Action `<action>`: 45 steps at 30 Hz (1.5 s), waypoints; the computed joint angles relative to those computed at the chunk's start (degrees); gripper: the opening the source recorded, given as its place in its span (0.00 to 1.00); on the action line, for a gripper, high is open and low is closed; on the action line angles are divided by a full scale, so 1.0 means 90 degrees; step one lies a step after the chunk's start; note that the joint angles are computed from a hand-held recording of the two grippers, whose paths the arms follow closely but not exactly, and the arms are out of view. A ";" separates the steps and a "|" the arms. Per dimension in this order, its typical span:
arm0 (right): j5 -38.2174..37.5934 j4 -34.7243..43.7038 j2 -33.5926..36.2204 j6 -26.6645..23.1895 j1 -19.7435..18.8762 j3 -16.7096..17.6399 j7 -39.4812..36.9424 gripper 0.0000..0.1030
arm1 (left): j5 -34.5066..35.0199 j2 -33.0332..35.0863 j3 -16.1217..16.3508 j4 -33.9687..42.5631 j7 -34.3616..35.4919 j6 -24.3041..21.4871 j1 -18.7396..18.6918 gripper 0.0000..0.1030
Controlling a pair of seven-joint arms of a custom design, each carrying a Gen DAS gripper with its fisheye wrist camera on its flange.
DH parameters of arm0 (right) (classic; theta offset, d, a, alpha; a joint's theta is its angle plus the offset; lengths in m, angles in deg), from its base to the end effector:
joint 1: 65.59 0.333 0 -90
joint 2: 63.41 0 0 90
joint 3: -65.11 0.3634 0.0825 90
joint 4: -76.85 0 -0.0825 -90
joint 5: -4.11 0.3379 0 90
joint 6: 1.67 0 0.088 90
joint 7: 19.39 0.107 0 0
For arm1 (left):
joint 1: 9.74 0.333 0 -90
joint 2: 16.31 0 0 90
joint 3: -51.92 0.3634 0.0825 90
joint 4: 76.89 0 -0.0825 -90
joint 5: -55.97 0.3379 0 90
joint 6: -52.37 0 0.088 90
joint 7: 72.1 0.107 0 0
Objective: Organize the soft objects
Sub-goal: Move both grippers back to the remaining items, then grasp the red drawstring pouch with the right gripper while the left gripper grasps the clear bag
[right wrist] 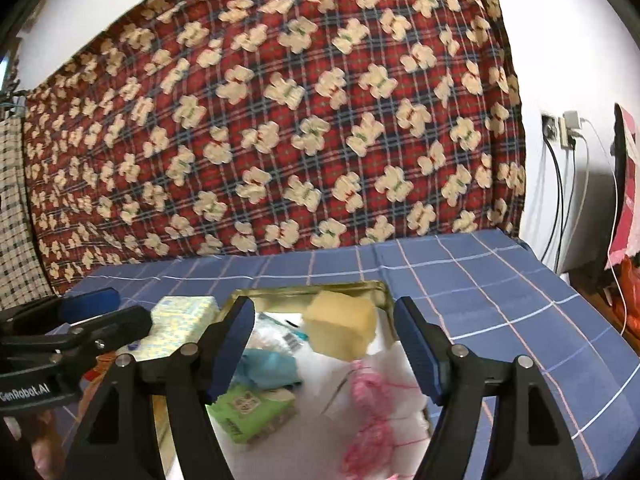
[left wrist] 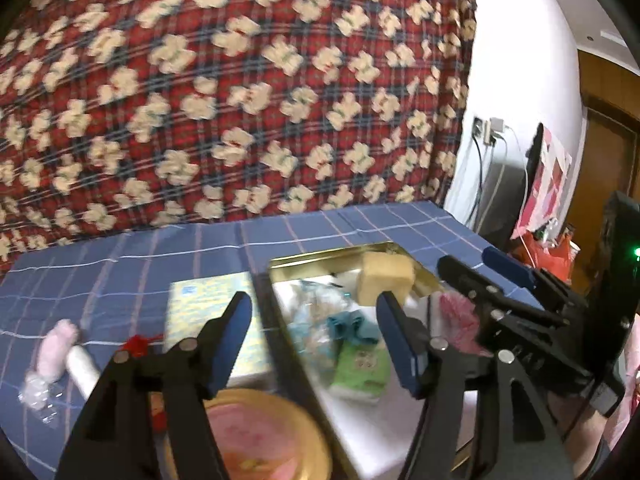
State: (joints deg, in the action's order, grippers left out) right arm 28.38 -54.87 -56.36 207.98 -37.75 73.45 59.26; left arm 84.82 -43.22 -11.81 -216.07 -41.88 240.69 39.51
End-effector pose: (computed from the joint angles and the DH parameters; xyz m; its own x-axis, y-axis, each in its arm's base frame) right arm 0.4634 0.2680 0.5240 0.3654 -0.9247 -0.1071 -0.3723 -0.0397 -0.9273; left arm 0.4100 -0.2373 0.5456 -0.0028 -0.9956 0.0933 -0.4757 -0.0808 -0.8759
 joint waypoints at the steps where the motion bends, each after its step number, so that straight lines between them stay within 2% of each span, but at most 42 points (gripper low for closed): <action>1: -0.0115 -0.0040 -0.0021 0.0052 -0.0022 0.0050 0.0112 0.72 | -0.0027 -0.0173 0.0220 -0.0187 -0.0026 0.0034 -0.0133 0.66; 6: -0.0544 -0.0104 -0.0072 0.0140 0.0045 0.0218 0.0405 0.72 | -0.0128 -0.0933 0.1078 -0.1034 -0.0110 -0.0017 -0.0463 0.68; 8: -0.0833 -0.0128 -0.0083 0.0170 0.0064 0.0293 0.0561 0.72 | -0.0116 -0.1182 0.1348 -0.1359 -0.0097 -0.0112 -0.0472 0.71; 11: -0.1312 -0.0066 -0.0041 0.0095 0.0126 0.0414 0.0735 0.73 | -0.0070 -0.1337 0.1736 -0.1782 -0.0089 -0.0295 -0.0440 0.71; 14: -0.1563 0.0108 0.0065 -0.0142 0.0273 0.0487 0.0734 0.73 | 0.0003 -0.1348 0.2204 -0.2110 -0.0120 -0.0623 -0.0505 0.71; 18: -0.1208 0.0574 0.0299 -0.0680 0.0761 0.0421 0.0134 0.73 | 0.0282 -0.1124 0.2820 -0.2310 -0.0143 -0.0970 -0.0584 0.71; 20: -0.1182 0.0823 0.0415 -0.0972 0.0861 0.0466 -0.0018 0.73 | 0.0474 -0.0969 0.2951 -0.2314 -0.0166 -0.1050 -0.0561 0.71; 21: -0.1143 0.0954 0.0472 -0.1118 0.1081 0.0302 -0.0098 0.73 | 0.0574 -0.0871 0.3015 -0.2318 -0.0177 -0.1057 -0.0533 0.71; 23: -0.0552 0.1387 0.0637 -0.1632 0.1865 -0.0259 -0.0761 0.73 | 0.0733 -0.0599 0.3217 -0.2268 -0.0150 -0.1178 -0.0646 0.71; 24: -0.0679 0.1552 0.0707 -0.1884 0.2198 -0.0604 -0.0693 0.73 | 0.0824 -0.0510 0.3288 -0.2279 -0.0184 -0.1126 -0.0628 0.71; 26: -0.0553 0.1955 0.0899 -0.2450 0.3299 -0.1716 -0.0830 0.73 | 0.0924 -0.0364 0.3542 -0.2256 -0.0185 -0.1243 -0.0855 0.71; 27: -0.0900 0.2183 0.1026 -0.2792 0.3622 -0.2106 -0.0535 0.73 | 0.0984 -0.0275 0.3689 -0.2236 -0.0161 -0.1258 -0.0964 0.71; 28: -0.0801 0.2347 0.1101 -0.3042 0.3790 -0.2274 -0.0657 0.73 | 0.1050 -0.0189 0.3851 -0.2215 -0.0117 -0.1254 -0.1091 0.71; 29: -0.1037 0.2626 0.1250 -0.3451 0.3933 -0.2465 -0.0505 0.73 | 0.1116 -0.0147 0.3960 -0.2198 -0.0118 -0.1270 -0.1178 0.71; 30: -0.1259 0.2742 0.1336 -0.3620 0.4105 -0.2687 -0.0295 0.73 | 0.1189 -0.0098 0.4044 -0.2171 -0.0130 -0.1297 -0.1233 0.71; 31: -0.1565 0.3009 0.1500 -0.3995 0.4277 -0.2946 -0.0044 0.72 | 0.1205 0.0001 0.4229 -0.2128 -0.0067 -0.1375 -0.1429 0.71; 34: -0.1958 0.3395 0.1706 -0.4575 0.4261 -0.3003 0.0225 0.68 | 0.1258 0.0249 0.4796 -0.2066 0.0153 -0.1468 -0.2031 0.71; 36: -0.2335 0.3574 0.1796 -0.4922 0.4291 -0.3043 0.0375 0.64 | 0.1430 0.0299 0.4885 -0.2039 0.0075 -0.1529 -0.2121 0.72; 39: -0.2717 0.3857 0.1890 -0.5453 0.4139 -0.2861 0.0400 0.62 | 0.1559 0.0388 0.5147 -0.2029 0.0022 -0.1554 -0.2379 0.72; 40: -0.2862 0.3946 0.1926 -0.5638 0.4098 -0.2797 0.0402 0.62 | 0.1621 0.0414 0.5180 -0.2009 -0.0015 -0.1574 -0.2409 0.74; 42: -0.3433 0.4121 0.2060 -0.5874 0.4243 -0.2973 0.0740 0.62 | 0.1754 0.0461 0.5237 -0.1970 -0.0078 -0.1648 -0.2478 0.78; 44: -0.3640 0.4377 0.2180 -0.6218 0.4128 -0.2839 0.0775 0.62 | 0.1906 0.0506 0.5282 -0.1915 -0.0158 -0.1793 -0.2546 0.84; 45: -0.3704 0.4467 0.2218 -0.6341 0.4054 -0.2749 0.0786 0.62 | 0.1965 0.0524 0.5344 -0.1900 -0.0190 -0.1825 -0.2616 0.84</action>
State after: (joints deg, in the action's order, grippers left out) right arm -4.96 -14.67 -36.40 150.92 -1.27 48.71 66.33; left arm 102.51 -38.51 36.28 -233.17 -43.60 224.27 15.96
